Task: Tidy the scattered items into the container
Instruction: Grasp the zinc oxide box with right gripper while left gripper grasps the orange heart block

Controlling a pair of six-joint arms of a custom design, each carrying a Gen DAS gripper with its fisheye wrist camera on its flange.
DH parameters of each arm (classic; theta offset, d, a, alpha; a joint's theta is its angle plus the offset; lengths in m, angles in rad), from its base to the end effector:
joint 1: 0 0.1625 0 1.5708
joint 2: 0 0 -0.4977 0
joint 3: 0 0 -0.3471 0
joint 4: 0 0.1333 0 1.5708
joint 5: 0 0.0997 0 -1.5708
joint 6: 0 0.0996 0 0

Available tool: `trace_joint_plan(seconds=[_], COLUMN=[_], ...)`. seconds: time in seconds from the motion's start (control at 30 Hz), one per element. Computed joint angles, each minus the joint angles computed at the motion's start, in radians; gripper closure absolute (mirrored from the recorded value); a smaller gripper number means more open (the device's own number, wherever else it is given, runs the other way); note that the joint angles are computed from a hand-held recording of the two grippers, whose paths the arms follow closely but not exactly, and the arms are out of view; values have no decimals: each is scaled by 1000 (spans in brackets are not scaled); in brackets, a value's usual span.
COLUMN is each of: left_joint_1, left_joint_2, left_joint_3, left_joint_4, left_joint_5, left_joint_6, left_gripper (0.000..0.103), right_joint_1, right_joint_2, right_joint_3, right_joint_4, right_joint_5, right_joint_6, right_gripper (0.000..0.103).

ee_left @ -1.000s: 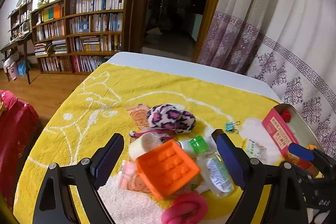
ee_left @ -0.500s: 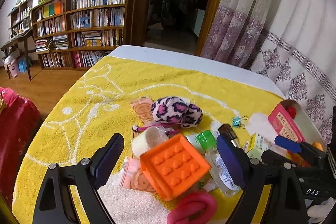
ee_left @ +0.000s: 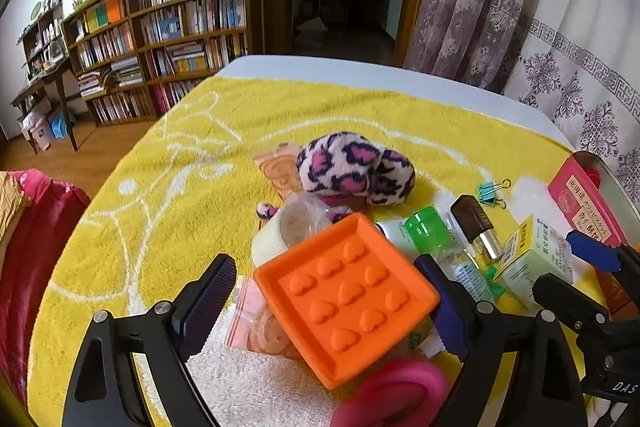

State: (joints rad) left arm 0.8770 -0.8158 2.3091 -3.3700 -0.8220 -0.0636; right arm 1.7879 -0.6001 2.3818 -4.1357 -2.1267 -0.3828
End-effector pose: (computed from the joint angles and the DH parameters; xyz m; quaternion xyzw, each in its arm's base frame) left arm -0.1555 -0.5015 0.1394 0.2321 0.8918 -0.2654 0.2834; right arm 0.1797 -0.4400 0.1145 0.1626 -0.8801 0.3448 0.2831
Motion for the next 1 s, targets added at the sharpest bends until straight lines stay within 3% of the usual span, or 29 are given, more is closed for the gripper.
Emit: trace_joint_plan(seconds=[0.13,0.2,0.33,0.4,0.43,0.7,1.0], left_joint_1=[23,35,24,27,29,14,11], left_joint_2=[-13,-24,-18,-23,-26,-33,-41], left_joint_3=[-9,-10,-1,1,1,28,37], left_joint_4=[18,26,12,6,4,-93,-123], left_joint_5=[-55,-103,-91,-101,-107,-117,-160], left_joint_6=[-9,-10,3,0,-1,33,43], left_gripper=[13,25,27,28,28,28,28], right_joint_1=[-15,-19,-17,-16,-19,-4,-9], right_joint_2=[-5,-9,-6,-10,-12,-4,-26], right_joint_3=[-1,0,-4,-8,-7,12,40], right_joint_4=[26,39,58,93,103,19,-70], right_joint_5=[6,16,13,6,12,13,27], right_joint_6=[20,28,29,37,43,32,60], right_gripper=[22,22,24,48,50,51,51])
